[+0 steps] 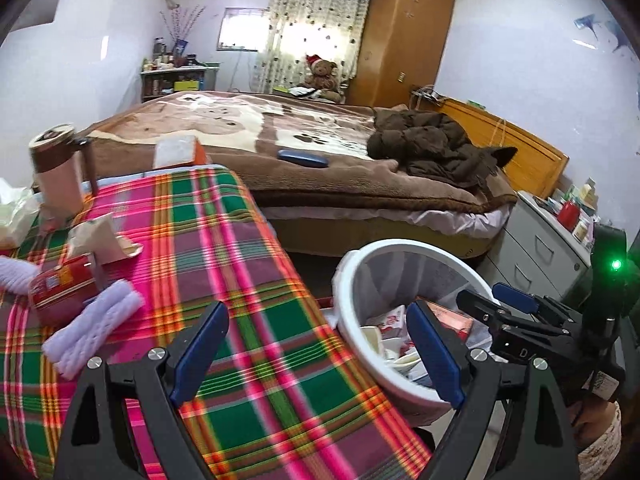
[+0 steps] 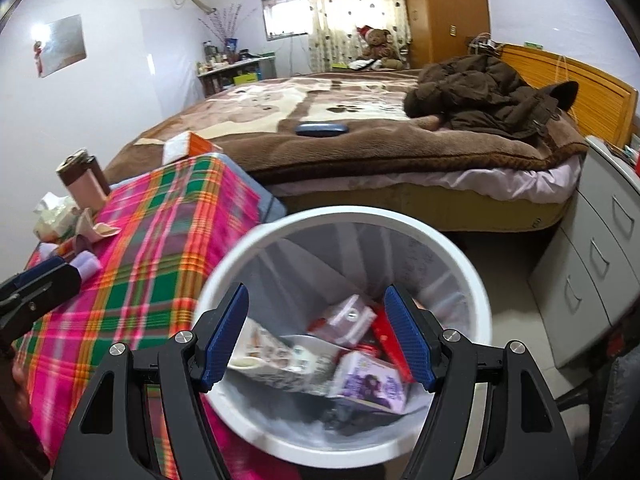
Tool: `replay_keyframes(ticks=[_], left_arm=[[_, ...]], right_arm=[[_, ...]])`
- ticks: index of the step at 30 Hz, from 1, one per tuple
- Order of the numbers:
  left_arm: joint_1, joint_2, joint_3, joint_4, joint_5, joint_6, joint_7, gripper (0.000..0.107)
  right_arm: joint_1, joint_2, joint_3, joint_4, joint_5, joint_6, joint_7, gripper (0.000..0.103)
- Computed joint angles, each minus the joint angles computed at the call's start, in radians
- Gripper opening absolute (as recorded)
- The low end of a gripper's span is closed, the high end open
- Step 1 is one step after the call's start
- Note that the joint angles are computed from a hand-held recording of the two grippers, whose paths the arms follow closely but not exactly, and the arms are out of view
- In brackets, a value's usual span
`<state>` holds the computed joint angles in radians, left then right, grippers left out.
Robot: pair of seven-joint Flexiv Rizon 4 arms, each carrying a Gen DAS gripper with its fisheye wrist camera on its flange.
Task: Collect trash
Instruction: 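Move both open tools back over the table toward the remaining trash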
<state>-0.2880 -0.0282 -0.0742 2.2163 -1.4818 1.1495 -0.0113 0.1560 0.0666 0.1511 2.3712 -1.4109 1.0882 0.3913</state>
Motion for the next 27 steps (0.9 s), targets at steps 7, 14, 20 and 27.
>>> replay_keyframes(ticks=[7,14,20,27], left_arm=[[0.052,-0.013,0.031,-0.008,-0.019,-0.001,0.006,0.092],[0.104,-0.033,0.05,-0.025,-0.063,0.046,0.045,0.092],[0.151,-0.066,0.063,-0.051,-0.102,0.105,0.068,0.092],[0.212,-0.104,0.08,-0.082,-0.105,0.119,0.057,0.092]], right_arm=[[0.017,-0.074,-0.016,-0.064,-0.079,0.071,0.048,0.072],[0.034,-0.155,-0.032,-0.145,-0.17,0.149,0.12,0.072],[0.073,-0.231,-0.034,-0.224,-0.165,0.172,0.08,0.072],[0.138,-0.314,-0.044,-0.3,-0.07,0.194,-0.016,0.072]])
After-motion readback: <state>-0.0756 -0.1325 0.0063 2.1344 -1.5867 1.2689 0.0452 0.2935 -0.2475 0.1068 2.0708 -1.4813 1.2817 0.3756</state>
